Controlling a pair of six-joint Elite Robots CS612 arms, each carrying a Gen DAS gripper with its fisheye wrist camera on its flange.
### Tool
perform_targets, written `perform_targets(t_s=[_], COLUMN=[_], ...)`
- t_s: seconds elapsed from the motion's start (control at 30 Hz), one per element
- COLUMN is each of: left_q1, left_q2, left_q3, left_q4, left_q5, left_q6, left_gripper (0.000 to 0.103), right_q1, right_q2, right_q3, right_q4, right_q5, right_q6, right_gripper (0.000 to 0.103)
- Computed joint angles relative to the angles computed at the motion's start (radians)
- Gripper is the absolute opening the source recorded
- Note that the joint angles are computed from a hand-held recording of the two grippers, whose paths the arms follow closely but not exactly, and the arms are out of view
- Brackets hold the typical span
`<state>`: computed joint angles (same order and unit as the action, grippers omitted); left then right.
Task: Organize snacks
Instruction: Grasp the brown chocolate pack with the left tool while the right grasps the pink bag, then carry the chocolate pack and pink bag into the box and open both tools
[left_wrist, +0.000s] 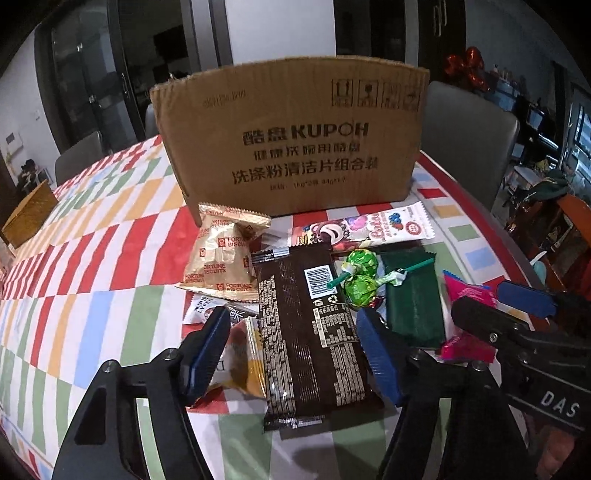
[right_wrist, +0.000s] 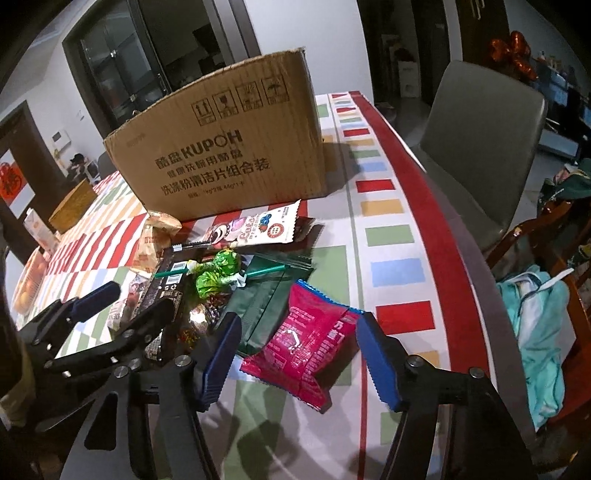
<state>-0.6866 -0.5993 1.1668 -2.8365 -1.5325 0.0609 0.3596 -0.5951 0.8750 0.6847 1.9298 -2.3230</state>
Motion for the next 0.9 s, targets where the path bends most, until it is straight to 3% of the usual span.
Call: perform_targets(t_s=[0.17,0.27,0.37,0.53,0.9], left_q1=[0.003,0.004,0.006,0.015,0.021], left_q2=[0.02,0.03,0.032,0.028,-0.015], left_q3=[-0.037,-0.057,-0.058,-0.058,0.003], left_q4=[0.036,0.067,0.066,0.073,0.007], left_q5=[-0.012,-0.023,-0.028,-0.066,-0.054], left_q6=[-0.014,-0.014,-0.016,-0.04,-0.053], left_gripper=[0.068,0.062,0.052,0.05,0.049], right_q1=[-0.008,-0.011,-0.015,-0.016,-0.003], right_q2=[0.016,0.027,0.036,0.045,0.016], right_q3=[-0.024,-0.039,-0.052,-0.065,-0.048], right_q4=[0.013,0.031,0.05,0.069,0.035], right_q5=[-0.027,-0.031,-0.049,-0.06,-0.029], right_q6=[-0.005,-0.005,-0.001,-0.006,-0.054], right_gripper=[0.061,0.059,0.051,0.038,0.036])
